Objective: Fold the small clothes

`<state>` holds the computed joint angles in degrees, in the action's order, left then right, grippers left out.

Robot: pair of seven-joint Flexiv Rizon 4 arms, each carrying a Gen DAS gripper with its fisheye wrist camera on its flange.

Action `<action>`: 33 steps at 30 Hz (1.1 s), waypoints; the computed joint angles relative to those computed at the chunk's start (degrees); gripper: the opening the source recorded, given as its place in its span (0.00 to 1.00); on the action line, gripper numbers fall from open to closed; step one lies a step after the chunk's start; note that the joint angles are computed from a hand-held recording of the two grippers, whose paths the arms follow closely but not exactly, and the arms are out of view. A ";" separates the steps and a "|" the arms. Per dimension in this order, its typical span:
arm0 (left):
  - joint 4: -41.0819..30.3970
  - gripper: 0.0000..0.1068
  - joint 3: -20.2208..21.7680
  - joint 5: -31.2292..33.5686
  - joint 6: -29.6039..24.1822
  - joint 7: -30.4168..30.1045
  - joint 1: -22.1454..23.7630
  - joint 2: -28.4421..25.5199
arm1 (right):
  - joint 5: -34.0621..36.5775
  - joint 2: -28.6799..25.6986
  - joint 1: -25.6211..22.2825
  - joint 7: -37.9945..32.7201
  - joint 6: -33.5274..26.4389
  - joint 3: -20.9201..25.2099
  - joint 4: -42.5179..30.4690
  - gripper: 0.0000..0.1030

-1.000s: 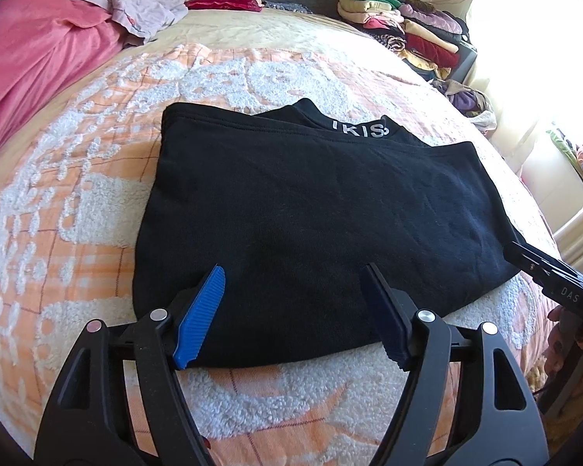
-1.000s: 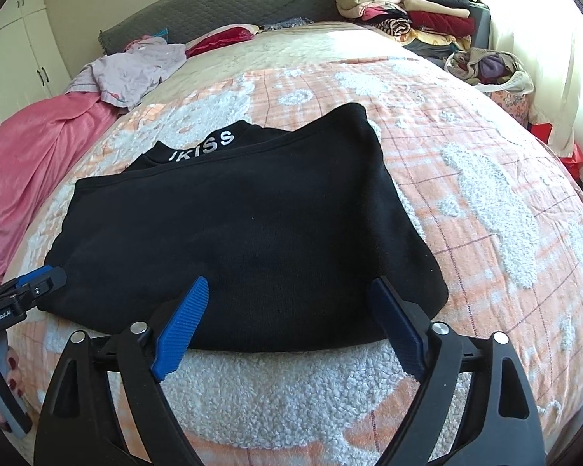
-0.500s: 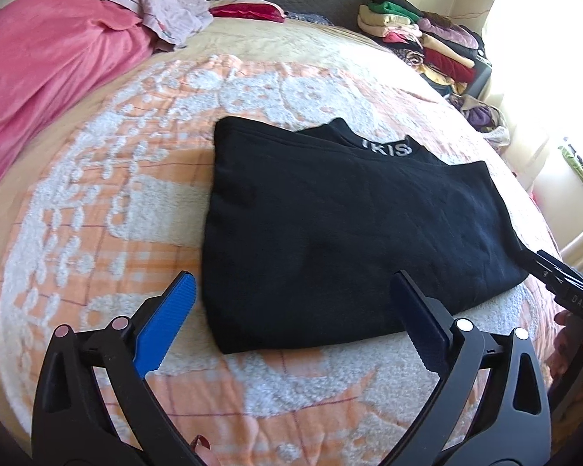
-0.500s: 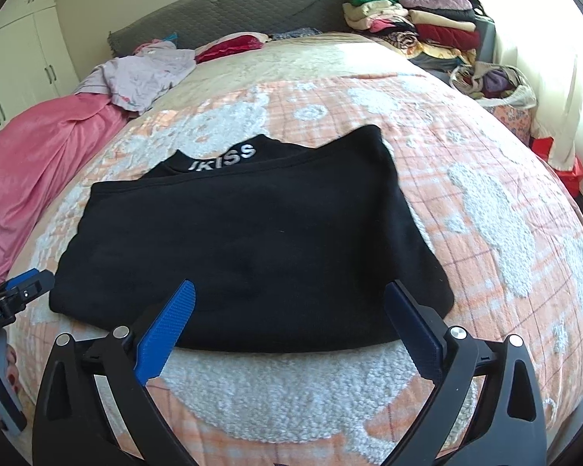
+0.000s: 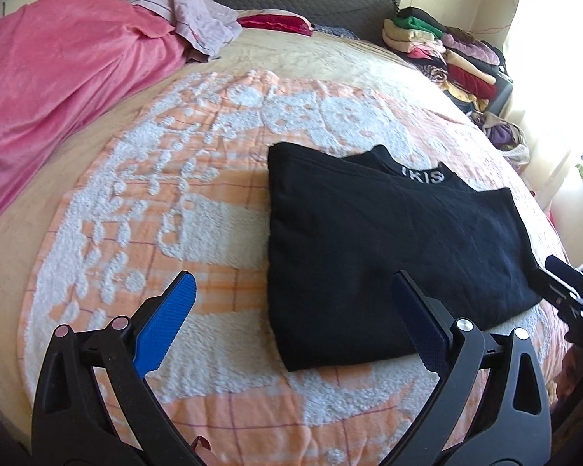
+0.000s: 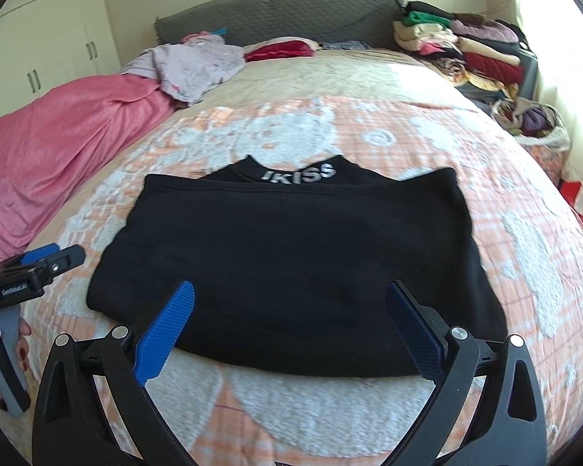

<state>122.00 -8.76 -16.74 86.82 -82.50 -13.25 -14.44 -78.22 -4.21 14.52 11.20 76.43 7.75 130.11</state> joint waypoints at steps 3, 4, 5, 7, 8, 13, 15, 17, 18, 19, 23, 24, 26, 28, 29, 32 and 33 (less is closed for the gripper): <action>-0.27 0.88 0.48 0.24 0.39 -0.30 0.15 -0.06 | -0.11 -1.51 0.81 -0.73 0.40 0.06 -1.78 0.95; -0.41 0.88 0.64 0.34 0.53 -0.39 0.24 -0.10 | -0.10 -1.89 1.10 -1.07 0.43 0.03 -2.23 0.95; -0.66 0.87 1.13 0.73 0.58 -0.76 0.08 -0.20 | -0.09 -2.39 1.48 -1.46 0.37 0.01 -2.81 0.95; -1.16 0.87 1.66 1.24 0.35 -1.13 0.12 -0.35 | 0.25 -3.14 2.08 -2.42 0.53 -0.11 -3.59 0.95; -1.28 0.88 1.69 1.32 0.37 -1.16 0.29 -0.41 | 0.32 -3.75 2.54 -2.76 0.47 -0.14 -4.24 0.95; -2.83 0.88 3.06 2.95 0.02 -2.23 0.07 -1.35 | 1.16 -6.02 4.91 -5.71 -0.39 -0.41 -6.42 0.95; -3.62 0.88 3.41 3.45 -0.53 -2.56 0.13 -1.83 | 1.85 -7.04 5.85 -7.06 -0.57 -0.44 -7.13 0.95; -4.33 0.88 3.49 3.70 -0.77 -2.75 0.37 -2.40 | 2.17 -8.06 6.85 -8.27 -0.72 -0.59 -7.87 0.95; -4.99 0.88 3.93 4.09 -1.25 -3.09 0.20 -2.83 | 2.73 -8.43 7.30 -9.14 -0.98 -0.63 -8.13 0.95; -5.25 0.88 3.92 4.21 -1.29 -3.12 0.34 -3.10 | 3.18 -8.85 7.85 -9.94 -1.37 -0.66 -8.44 0.95; -7.05 0.87 4.47 5.07 -2.38 -3.69 0.30 -4.47 | 4.31 -10.64 10.03 -13.31 -2.61 -0.84 -9.59 0.95; -7.61 0.88 4.69 5.34 -2.72 -3.88 0.20 -4.89 | 4.71 -11.01 10.56 -14.22 -3.05 -0.88 -9.82 0.95; -8.34 0.87 4.66 5.53 -3.22 -3.95 0.35 -5.46 | 4.58 -11.91 11.60 -15.51 -3.59 -1.17 -10.39 0.95; -9.15 0.88 4.61 5.62 -3.70 -3.96 0.44 -6.17 | 4.52 -12.53 12.56 -16.84 -4.64 -1.38 -10.75 0.95; -9.57 0.88 4.81 5.85 -3.96 -4.10 0.30 -6.49 | 4.22 -13.01 13.09 -17.51 -5.31 -1.52 -11.09 0.95; -10.54 0.87 5.07 6.31 -4.53 -4.31 0.13 -7.29 | 4.03 -14.14 14.33 -19.24 -7.36 -1.71 -11.77 0.95; -10.73 0.88 5.04 6.37 -4.61 -4.34 0.17 -7.48 | 3.63 -14.56 14.54 -19.52 -7.46 -1.89 -11.94 0.95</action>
<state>111.27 -3.72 -10.37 82.21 -86.84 -13.08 -21.92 -74.59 -18.77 29.06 -8.32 68.97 5.86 118.17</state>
